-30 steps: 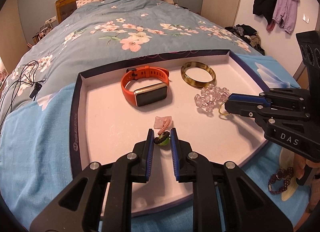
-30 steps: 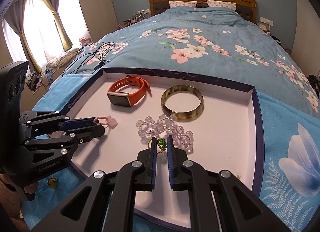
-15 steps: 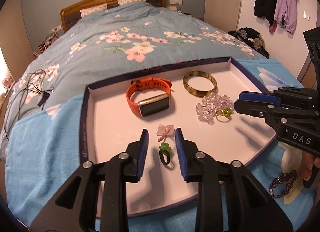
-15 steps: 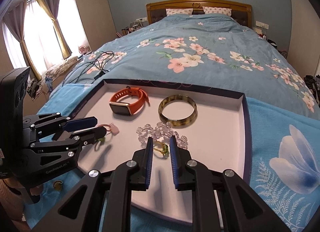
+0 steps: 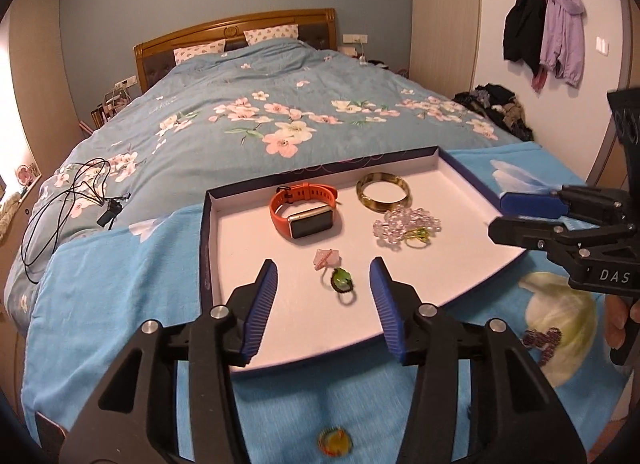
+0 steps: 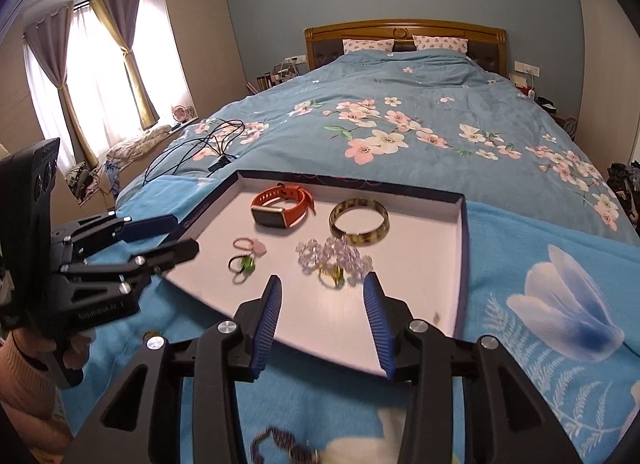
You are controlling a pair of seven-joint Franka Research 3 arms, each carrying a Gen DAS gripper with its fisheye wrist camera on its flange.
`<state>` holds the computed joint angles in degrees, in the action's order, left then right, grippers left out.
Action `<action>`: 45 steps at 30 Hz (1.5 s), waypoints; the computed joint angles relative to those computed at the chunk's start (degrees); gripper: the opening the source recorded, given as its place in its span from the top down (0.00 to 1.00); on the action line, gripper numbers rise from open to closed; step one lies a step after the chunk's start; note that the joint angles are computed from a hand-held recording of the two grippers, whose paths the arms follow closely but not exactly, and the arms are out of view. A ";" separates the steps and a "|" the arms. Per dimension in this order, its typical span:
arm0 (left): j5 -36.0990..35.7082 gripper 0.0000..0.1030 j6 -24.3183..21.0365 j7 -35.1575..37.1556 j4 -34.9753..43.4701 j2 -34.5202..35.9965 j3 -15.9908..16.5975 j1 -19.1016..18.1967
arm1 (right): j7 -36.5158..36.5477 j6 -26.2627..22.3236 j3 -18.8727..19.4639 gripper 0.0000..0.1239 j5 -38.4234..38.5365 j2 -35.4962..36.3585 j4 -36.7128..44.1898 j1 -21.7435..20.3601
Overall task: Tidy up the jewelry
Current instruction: 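Lower the green pendant into the box and open the left tool while the right tool releases the gold ring, then grasp the silver ring with the right tool while the left tool grasps the yellow glass pendant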
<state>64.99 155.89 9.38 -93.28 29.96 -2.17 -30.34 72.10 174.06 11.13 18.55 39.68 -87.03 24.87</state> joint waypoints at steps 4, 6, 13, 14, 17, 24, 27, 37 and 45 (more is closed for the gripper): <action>3.35 0.54 1.85 -3.91 -4.19 -3.13 0.21 -0.46 | -1.58 1.41 1.68 0.67 1.13 -3.33 -6.22 -1.99; 4.79 0.54 2.20 -5.49 -6.07 -4.47 -0.26 -0.38 | -2.00 1.64 2.04 0.67 1.69 -4.82 -9.11 -2.65; 7.54 0.54 3.35 -8.99 -10.09 -6.45 -2.61 0.79 | -4.11 1.67 3.94 0.67 3.59 -8.35 -17.12 -4.95; 7.77 0.54 3.79 -9.44 -10.74 -6.73 -2.84 0.91 | -4.53 1.86 4.37 0.67 3.99 -8.74 -18.11 -5.31; 8.32 0.54 3.87 -10.38 -11.31 -6.72 -3.30 0.96 | -5.70 2.02 5.66 0.68 5.22 -9.32 -19.92 -6.26; 8.43 0.54 5.38 -10.85 -11.94 -6.32 -3.92 1.05 | -9.19 2.18 8.92 0.71 8.23 -10.34 -22.55 -8.32; 8.03 0.54 5.67 -10.61 -11.69 -5.87 -3.90 0.88 | -9.91 2.51 9.12 0.71 9.13 -10.61 -22.81 -8.21; 7.09 0.54 6.01 -10.22 -11.87 -5.70 -3.37 0.44 | -8.22 0.76 4.65 0.78 6.91 -8.36 -18.14 -3.52; 7.26 0.54 7.79 -9.72 -12.50 -5.58 -3.38 0.53 | -2.30 -0.76 -1.35 0.85 1.34 -7.95 -17.00 1.41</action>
<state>72.25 163.68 -0.35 -105.79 24.37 -5.55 -29.81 69.80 173.30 9.78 19.89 31.73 -104.03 26.28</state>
